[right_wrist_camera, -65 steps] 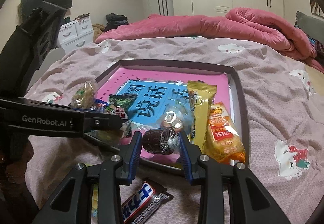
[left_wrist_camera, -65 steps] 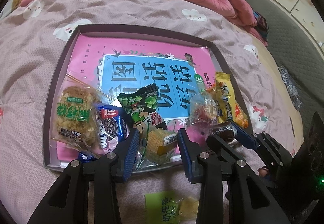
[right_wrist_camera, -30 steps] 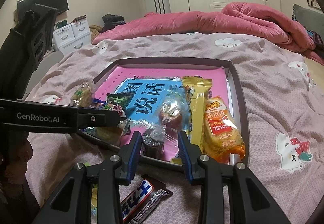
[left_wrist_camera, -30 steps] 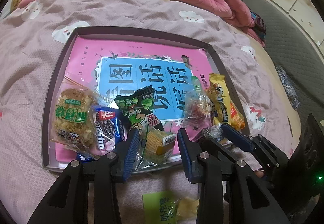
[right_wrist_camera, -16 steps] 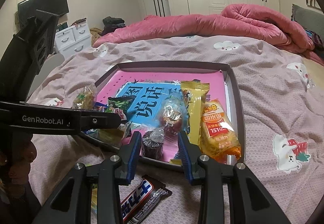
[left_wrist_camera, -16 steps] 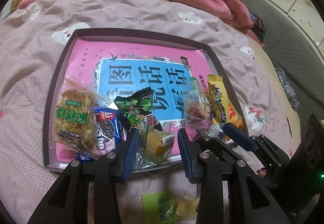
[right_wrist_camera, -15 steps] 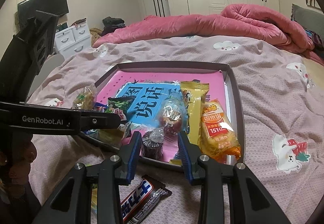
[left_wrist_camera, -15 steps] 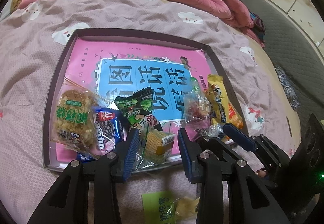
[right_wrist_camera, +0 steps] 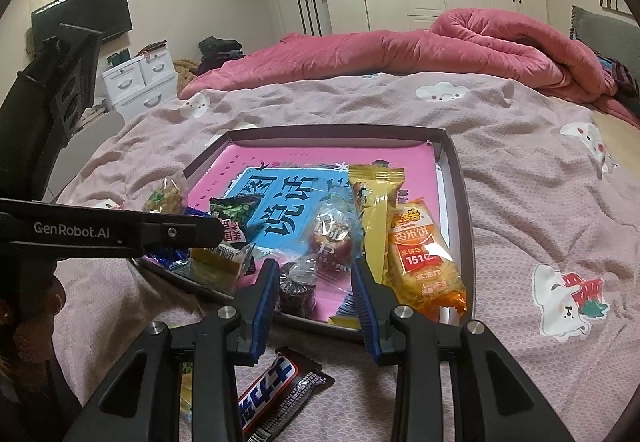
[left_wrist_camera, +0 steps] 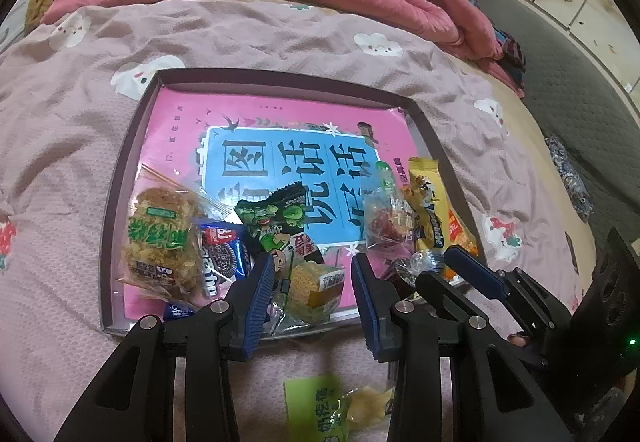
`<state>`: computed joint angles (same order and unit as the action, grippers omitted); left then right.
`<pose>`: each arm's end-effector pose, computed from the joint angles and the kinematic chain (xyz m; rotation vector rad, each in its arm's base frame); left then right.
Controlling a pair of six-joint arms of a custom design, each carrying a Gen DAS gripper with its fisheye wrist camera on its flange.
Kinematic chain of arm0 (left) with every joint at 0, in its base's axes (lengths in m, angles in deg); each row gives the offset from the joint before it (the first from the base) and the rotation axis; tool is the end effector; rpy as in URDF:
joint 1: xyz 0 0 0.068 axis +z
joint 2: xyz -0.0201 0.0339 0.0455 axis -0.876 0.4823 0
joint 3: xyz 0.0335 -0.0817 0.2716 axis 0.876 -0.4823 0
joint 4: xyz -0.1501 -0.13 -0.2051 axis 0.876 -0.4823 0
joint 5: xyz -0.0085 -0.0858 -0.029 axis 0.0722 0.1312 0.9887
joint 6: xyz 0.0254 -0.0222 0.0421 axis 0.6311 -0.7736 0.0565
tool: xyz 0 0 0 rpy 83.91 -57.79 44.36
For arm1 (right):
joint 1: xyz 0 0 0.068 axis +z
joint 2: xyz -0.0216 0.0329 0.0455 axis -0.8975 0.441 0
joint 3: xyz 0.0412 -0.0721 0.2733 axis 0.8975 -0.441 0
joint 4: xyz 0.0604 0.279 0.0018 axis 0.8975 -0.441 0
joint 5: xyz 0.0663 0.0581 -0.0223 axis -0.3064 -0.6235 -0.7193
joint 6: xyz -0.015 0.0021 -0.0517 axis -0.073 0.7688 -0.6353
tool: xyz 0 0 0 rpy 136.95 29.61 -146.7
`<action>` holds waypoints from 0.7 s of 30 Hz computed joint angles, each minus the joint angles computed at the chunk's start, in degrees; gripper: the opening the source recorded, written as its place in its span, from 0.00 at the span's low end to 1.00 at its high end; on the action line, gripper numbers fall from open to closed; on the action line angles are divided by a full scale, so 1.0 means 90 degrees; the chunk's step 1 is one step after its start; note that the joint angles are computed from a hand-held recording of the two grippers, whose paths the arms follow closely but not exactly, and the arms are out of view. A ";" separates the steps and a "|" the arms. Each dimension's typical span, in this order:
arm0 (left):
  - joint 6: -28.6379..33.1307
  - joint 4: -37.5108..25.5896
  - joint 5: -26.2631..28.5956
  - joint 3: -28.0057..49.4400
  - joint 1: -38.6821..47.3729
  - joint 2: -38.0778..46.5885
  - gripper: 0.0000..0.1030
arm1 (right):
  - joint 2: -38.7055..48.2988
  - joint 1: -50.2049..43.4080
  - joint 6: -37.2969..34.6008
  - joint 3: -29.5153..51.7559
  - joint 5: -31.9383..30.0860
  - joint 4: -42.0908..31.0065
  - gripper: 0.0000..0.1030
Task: Organize snacks
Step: 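Lower both bags into the tray and open both tools, then withdraw both open tools toward the Snickers and green pack beside the tray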
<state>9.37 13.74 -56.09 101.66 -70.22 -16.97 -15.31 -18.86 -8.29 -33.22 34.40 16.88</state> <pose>0.2137 -0.0413 0.2014 -0.0469 2.5759 -0.4196 0.1773 0.1680 0.2042 -0.4112 2.3308 0.3466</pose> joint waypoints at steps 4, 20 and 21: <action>-0.0006 -0.0052 0.0002 0.0020 -0.0010 -0.0081 0.47 | -0.0014 -0.0047 0.0041 0.0010 -0.0039 -0.0024 0.39; -0.0007 -0.0401 -0.0074 0.0084 -0.0017 -0.0558 0.62 | -0.0326 -0.0288 0.0174 -0.0079 -0.0108 -0.0056 0.51; 0.0008 -0.0444 -0.0088 0.0083 -0.0018 -0.0616 0.62 | -0.0344 -0.0296 0.0182 -0.0083 -0.0107 -0.0065 0.52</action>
<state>9.45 9.74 -56.88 102.41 -70.38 -22.51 -18.40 -21.53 -6.66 -33.96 33.43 16.30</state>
